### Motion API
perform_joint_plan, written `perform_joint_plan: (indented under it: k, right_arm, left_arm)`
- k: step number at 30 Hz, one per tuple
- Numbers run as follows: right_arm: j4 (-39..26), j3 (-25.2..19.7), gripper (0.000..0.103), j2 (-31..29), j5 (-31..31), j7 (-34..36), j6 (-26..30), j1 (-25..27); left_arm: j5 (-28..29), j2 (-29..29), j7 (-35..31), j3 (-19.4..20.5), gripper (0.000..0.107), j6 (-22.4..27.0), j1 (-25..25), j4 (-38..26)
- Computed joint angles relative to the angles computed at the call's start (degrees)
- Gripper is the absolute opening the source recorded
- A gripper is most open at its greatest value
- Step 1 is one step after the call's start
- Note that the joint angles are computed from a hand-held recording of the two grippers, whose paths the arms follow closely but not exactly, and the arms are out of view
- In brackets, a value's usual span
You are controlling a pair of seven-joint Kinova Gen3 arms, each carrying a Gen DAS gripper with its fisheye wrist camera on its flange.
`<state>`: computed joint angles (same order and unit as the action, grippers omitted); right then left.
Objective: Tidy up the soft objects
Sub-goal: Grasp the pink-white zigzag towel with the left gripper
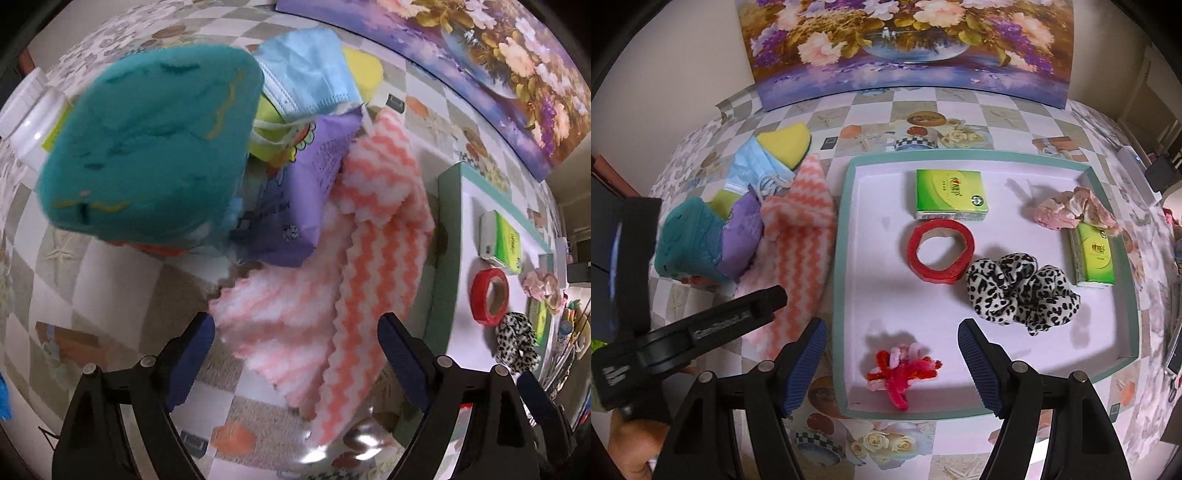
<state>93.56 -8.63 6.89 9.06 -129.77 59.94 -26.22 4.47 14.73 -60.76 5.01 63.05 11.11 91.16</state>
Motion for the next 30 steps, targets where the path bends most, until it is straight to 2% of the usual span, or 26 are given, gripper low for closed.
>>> perform_joint_plan:
  k: [4, 9, 11, 14, 16, 17, 19, 21, 26, 30]
  right_arm:
    - [0.14, 0.22, 0.076, 0.0, -0.17, 0.01, 0.24, 0.4]
    - [0.24, 0.34, 0.076, -0.19, -0.1, -0.13, 0.31, 0.69]
    - [0.35, 0.34, 0.076, -0.41, -0.08, -0.17, 0.26, 0.8]
    - [0.45, 0.32, 0.076, -0.65, 0.16, -0.33, 0.22, 0.92]
    - [0.49, 0.33, 0.076, -0.71, 0.08, -0.39, 0.19, 1.06]
    - [0.54, 0.33, 0.076, -0.73, 0.02, -0.33, 0.15, 1.14]
    - [0.6, 0.33, 0.076, -0.76, 0.01, -0.35, 0.14, 1.22]
    - [0.68, 0.31, 0.076, -0.81, -0.02, -0.28, 0.09, 1.3]
    - [0.84, 0.32, 0.076, -0.9, -0.11, -0.18, 0.02, 1.48]
    - [0.84, 0.27, 0.077, -0.87, -0.07, -0.26, 0.0, 1.46]
  left_arm:
    - [-4.29, 1.49, 1.7, -0.01, 0.09, -0.24, 2.37, -1.25]
    - [-8.53, 3.49, 2.06, 0.65, 0.09, 2.08, 5.87, -3.69]
    - [-8.55, 3.61, 1.74, 0.72, 0.085, 2.07, 6.28, -3.98]
    - [-7.82, 3.48, 0.4, 1.21, 0.067, 2.03, 6.58, -4.59]
    - [-6.91, 3.58, -0.88, 1.61, 0.048, 1.99, 6.65, -5.09]
    - [-6.12, 3.69, -1.61, 1.81, 0.043, 1.89, 6.51, -5.38]
    - [-4.26, 3.94, -2.61, 2.2, 0.021, 1.27, 6.35, -5.63]
    - [-1.55, 4.26, -3.82, 2.53, 0.016, 0.47, 5.61, -5.76]
    - [6.6, 3.59, -7.93, 2.95, 0.014, -4.44, 1.73, -2.36]
    - [8.92, 3.39, -9.41, 2.8, 0.011, -7.03, 0.93, -1.16]
